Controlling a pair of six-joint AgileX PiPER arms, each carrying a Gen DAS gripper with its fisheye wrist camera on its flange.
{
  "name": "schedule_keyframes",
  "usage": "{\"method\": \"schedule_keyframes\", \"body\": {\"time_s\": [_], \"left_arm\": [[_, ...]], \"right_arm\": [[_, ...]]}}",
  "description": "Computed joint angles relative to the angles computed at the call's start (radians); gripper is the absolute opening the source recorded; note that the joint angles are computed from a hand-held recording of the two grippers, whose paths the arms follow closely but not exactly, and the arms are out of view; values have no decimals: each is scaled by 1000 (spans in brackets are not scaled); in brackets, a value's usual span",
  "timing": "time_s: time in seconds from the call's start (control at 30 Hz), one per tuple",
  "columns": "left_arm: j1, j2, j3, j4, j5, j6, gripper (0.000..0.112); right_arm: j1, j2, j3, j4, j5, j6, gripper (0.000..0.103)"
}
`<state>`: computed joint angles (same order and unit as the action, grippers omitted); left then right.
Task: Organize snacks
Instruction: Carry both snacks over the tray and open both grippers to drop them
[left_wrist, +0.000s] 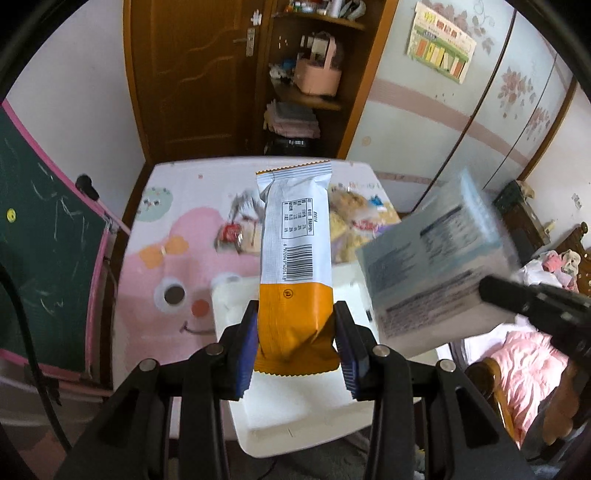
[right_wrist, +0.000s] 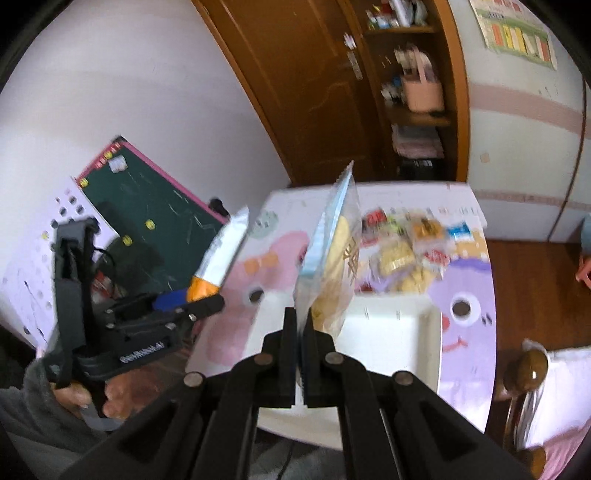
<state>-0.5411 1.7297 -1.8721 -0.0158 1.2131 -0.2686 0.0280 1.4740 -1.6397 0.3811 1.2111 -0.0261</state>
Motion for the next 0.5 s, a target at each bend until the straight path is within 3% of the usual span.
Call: {"method": "schedule_keyframes", "body": {"time_s": [0.23,0.5], "left_arm": [[-52,-49,215,13,-117,-63,37],[-74,-32,287,44,-128,-101,38]], "right_arm": [[36,-61,259,-63,-64,24,1],[87,-82,329,-113,-95,52,1]]}}
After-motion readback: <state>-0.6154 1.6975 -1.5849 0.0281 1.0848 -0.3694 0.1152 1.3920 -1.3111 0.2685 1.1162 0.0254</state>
